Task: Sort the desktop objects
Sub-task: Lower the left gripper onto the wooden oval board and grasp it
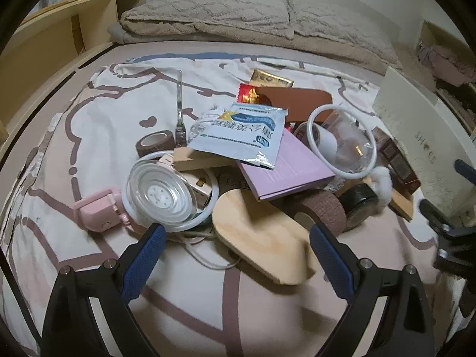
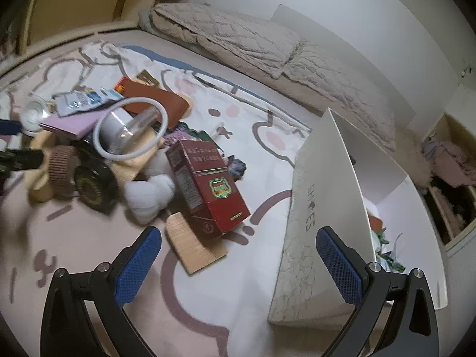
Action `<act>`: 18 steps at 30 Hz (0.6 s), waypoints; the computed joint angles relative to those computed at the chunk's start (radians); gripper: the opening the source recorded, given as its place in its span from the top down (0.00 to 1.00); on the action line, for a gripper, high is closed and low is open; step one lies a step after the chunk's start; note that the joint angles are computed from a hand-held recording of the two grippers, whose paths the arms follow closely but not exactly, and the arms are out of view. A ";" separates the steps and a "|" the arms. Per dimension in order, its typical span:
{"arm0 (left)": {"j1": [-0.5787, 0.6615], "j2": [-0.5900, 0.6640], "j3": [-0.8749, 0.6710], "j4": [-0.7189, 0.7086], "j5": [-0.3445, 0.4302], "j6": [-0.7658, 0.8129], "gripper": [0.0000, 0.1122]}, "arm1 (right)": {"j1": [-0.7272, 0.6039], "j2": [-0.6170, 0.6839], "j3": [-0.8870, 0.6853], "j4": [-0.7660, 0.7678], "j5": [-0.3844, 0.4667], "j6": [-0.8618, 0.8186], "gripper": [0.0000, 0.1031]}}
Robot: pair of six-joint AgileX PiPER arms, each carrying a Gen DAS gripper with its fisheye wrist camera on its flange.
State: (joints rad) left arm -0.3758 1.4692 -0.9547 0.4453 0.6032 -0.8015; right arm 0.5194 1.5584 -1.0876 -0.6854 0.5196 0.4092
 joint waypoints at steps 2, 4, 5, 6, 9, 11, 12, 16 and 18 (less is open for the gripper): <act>-0.012 0.018 -0.010 0.017 0.009 -0.010 0.13 | -0.019 -0.024 0.007 0.085 -0.012 -0.076 0.00; -0.026 0.023 -0.009 0.024 0.016 -0.001 0.13 | -0.039 -0.045 0.013 0.185 -0.022 -0.163 0.00; -0.030 0.024 -0.008 0.014 0.018 0.016 0.13 | -0.054 -0.055 0.015 0.263 -0.029 -0.232 0.00; -0.034 0.021 -0.004 0.008 0.017 0.029 0.13 | -0.064 -0.061 0.019 0.314 -0.039 -0.281 0.00; -0.047 0.017 -0.001 0.014 0.024 0.033 0.13 | -0.096 -0.069 0.021 0.511 -0.033 -0.452 0.00; -0.048 0.016 0.000 0.015 0.024 0.032 0.13 | -0.118 -0.067 0.021 0.636 -0.025 -0.556 0.00; -0.047 0.017 0.000 0.013 0.023 0.033 0.13 | -0.127 -0.064 0.022 0.696 -0.020 -0.609 0.00; -0.051 0.016 -0.003 0.010 0.029 0.026 0.13 | -0.166 -0.034 0.012 0.924 0.013 -0.805 0.00; -0.054 0.013 0.001 0.005 0.025 0.038 0.13 | -0.180 -0.014 0.008 0.991 0.031 -0.840 0.00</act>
State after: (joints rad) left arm -0.4298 1.4823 -0.9537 0.4507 0.6286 -0.7637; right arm 0.3392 1.5441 -1.0792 0.3057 0.5501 -0.4308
